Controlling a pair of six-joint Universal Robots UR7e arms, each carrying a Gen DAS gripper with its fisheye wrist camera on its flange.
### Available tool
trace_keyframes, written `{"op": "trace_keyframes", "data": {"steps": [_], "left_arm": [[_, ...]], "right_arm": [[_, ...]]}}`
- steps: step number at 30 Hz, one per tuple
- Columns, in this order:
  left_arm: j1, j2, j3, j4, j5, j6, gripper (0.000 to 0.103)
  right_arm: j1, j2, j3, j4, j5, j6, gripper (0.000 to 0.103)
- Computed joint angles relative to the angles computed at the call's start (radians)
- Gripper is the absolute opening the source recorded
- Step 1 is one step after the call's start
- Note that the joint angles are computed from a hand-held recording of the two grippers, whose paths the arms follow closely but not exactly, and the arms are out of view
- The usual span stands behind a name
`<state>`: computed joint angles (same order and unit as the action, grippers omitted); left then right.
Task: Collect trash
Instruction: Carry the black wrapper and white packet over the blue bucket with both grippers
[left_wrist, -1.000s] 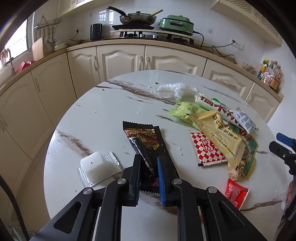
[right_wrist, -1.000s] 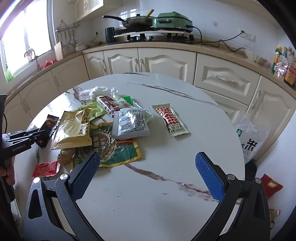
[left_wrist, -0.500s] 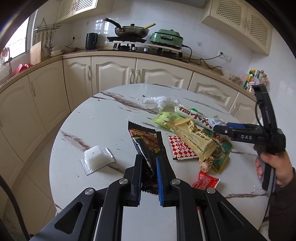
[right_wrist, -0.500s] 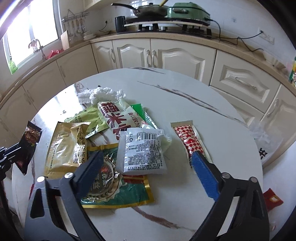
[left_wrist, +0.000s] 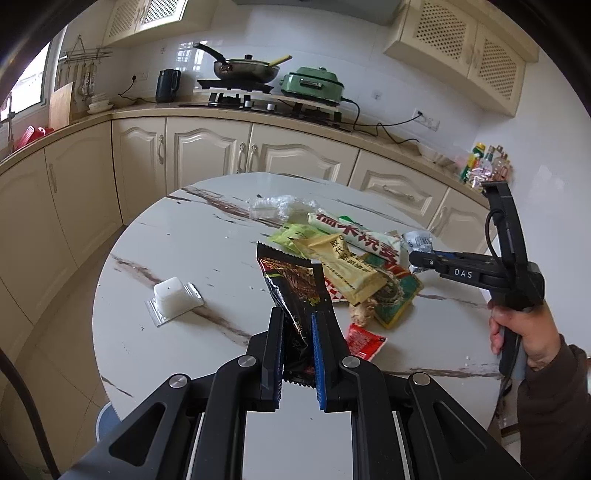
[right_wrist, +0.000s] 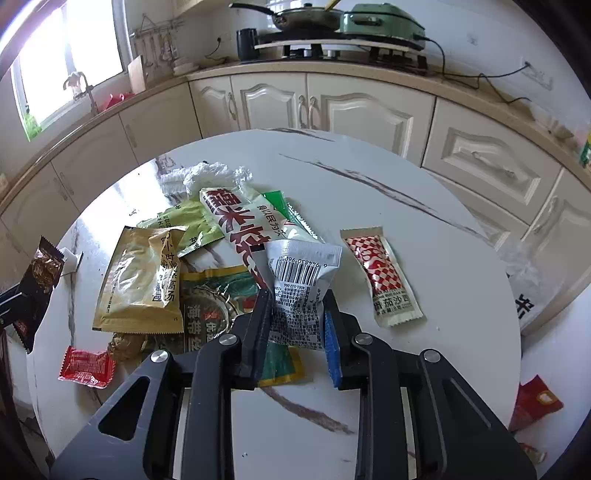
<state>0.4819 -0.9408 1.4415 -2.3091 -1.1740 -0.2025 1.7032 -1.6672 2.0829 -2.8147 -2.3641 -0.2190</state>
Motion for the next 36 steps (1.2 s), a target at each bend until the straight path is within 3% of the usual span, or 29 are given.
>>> {"op": "trace_keyframes", "data": {"steps": [4, 9, 14, 17, 24, 28, 30, 36], "left_arm": [[-0.021, -0.044, 0.033, -0.006, -0.014, -0.012, 0.01], [-0.043, -0.138, 0.1, -0.023, 0.001, -0.043, 0.01], [-0.063, -0.276, 0.195, -0.003, 0.059, -0.097, 0.01], [-0.075, -0.371, 0.253, 0.036, 0.116, -0.144, 0.01], [-0.063, -0.574, 0.334, 0.214, 0.254, -0.27, 0.01], [-0.013, -0.641, 0.359, 0.324, 0.311, -0.343, 0.01], [0.019, -0.653, 0.369, 0.374, 0.326, -0.38, 0.01], [0.174, -0.607, 0.399, 0.328, 0.229, -0.361, 0.01]], "right_arm": [[0.042, -0.056, 0.03, -0.013, -0.017, 0.046, 0.022], [0.188, -0.054, 0.038, -0.028, -0.06, 0.07, 0.022], [0.325, 0.059, 0.011, -0.065, 0.0, 0.086, 0.022], [0.37, 0.169, -0.02, -0.081, 0.081, 0.1, 0.022], [0.404, 0.456, -0.123, -0.098, 0.27, 0.11, 0.022], [0.396, 0.631, -0.21, -0.075, 0.329, 0.11, 0.021], [0.387, 0.71, -0.254, -0.051, 0.332, 0.102, 0.015], [0.317, 0.9, -0.354, -0.001, 0.302, 0.087, 0.014]]}}
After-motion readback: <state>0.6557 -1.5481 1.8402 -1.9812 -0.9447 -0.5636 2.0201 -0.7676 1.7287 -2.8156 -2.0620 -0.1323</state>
